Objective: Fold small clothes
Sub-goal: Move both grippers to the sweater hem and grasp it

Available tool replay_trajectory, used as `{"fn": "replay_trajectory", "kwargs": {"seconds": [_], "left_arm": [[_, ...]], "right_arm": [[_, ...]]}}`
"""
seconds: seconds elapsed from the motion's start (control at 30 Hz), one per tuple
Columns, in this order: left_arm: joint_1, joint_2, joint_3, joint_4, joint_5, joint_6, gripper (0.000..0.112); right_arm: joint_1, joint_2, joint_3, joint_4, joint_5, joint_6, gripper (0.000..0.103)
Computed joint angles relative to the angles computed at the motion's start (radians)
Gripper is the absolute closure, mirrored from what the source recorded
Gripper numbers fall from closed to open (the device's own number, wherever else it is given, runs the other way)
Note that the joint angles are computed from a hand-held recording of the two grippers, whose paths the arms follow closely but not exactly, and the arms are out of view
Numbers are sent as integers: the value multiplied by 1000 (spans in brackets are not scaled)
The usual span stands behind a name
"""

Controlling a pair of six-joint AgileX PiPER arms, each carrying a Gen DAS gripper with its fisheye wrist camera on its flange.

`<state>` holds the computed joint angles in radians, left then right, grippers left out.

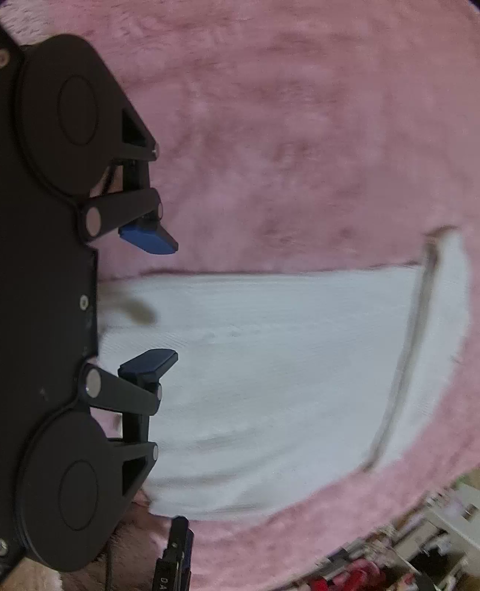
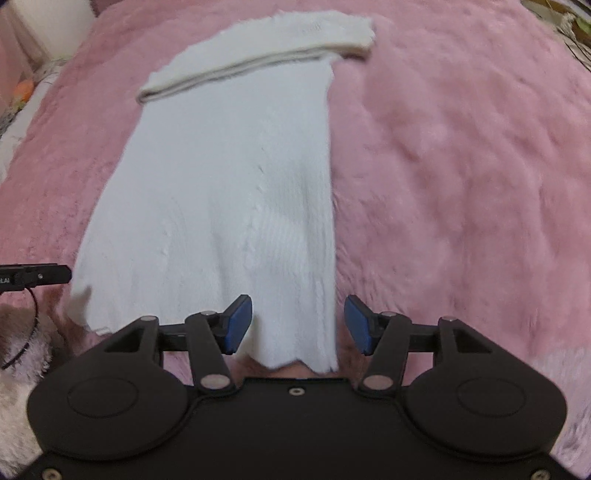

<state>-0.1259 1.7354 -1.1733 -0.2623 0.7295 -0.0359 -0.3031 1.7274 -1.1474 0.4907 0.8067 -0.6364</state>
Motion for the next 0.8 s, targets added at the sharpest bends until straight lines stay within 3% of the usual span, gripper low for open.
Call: {"fn": "replay_trajectory", "kwargs": {"seconds": [0.1,0.37,0.57,0.6,0.7,0.77,0.8], "left_arm": [[29,59,-52,-43,93,19,54],[64,124,-88,-191,142,179,55],[58,155,-124,-199,168,170,58],[60,161,-129,-208,172,178,59],[66,163,-120,-233,165,206,61],[58,165,-121,-226,162,200,79],[58,169,-121,-226,164,201,99]], "right_arm": [[-8,2,5,9,3,-2,46],[0,63,-40,17,57,-5,46],[13,97,-71,0,81,32,48],[15,105,-79,-5,85,36,50],[28,113,-85,-25,92,43,74],[35,109,-79,-28,83,36,80],[35,107,-77,-26,85,32,84]]}}
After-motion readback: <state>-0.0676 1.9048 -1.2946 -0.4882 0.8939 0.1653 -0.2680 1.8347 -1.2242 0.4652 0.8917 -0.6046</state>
